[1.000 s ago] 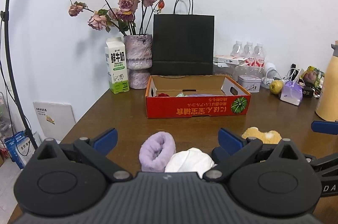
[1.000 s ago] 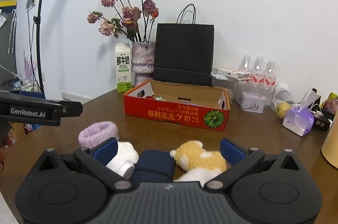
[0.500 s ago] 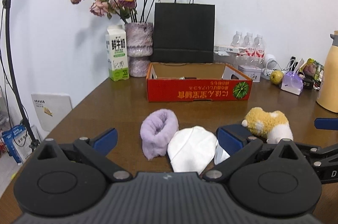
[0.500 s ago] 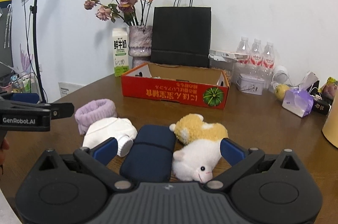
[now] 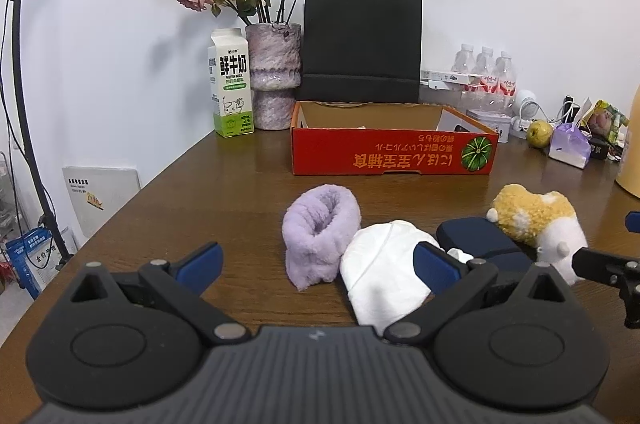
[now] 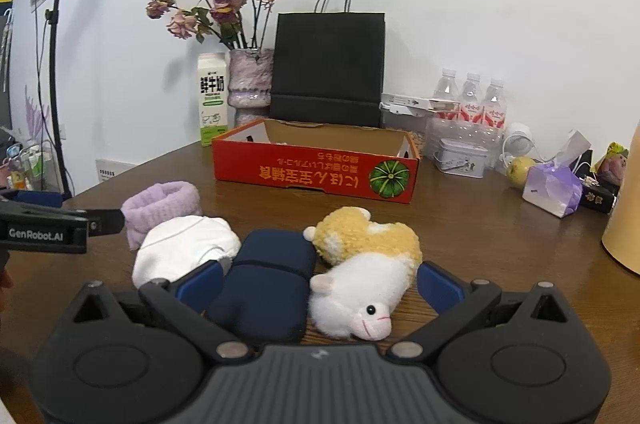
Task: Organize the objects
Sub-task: 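Grasp the lilac fuzzy wristband with the left gripper while the right grasps the plush toy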
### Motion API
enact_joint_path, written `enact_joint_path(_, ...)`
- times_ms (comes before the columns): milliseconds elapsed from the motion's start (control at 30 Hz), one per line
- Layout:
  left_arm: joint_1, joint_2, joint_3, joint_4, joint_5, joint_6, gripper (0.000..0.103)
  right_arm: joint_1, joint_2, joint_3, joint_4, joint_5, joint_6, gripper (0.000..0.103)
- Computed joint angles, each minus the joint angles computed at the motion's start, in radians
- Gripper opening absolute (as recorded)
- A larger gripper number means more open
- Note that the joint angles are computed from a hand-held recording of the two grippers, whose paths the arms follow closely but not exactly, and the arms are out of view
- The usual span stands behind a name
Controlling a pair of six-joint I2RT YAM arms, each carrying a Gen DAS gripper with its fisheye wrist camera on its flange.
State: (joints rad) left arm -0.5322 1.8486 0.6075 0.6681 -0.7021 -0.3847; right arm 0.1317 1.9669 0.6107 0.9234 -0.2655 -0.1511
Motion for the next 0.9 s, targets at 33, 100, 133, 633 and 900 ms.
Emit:
enact_joint_path(33, 0.006, 0.009, 0.002, 0.011, 0.008, 0.007, 0.103, -0.002, 0.009, 0.003, 0.007, 0.001, -0.001, 0.103)
enact_joint_path(100, 0.019, 0.028, 0.012, 0.028, 0.021, 0.016, 0.103, -0.005, 0.027, 0.01, 0.018, 0.006, 0.0, 0.103)
enact_joint_path(133, 0.027, 0.041, 0.02, 0.037, 0.028, 0.02, 0.103, -0.007, 0.035, 0.013, 0.024, 0.008, 0.002, 0.103)
enact_joint_path(633, 0.074, 0.158, 0.037, 0.229, 0.105, 0.077, 0.103, -0.007, 0.154, 0.188, -0.088, 0.062, 0.028, 0.103)
enact_joint_path(900, 0.073, 0.16, 0.038, 0.232, 0.106, 0.077, 0.103, 0.014, 0.207, 0.32, -0.215, 0.112, 0.07, 0.103)
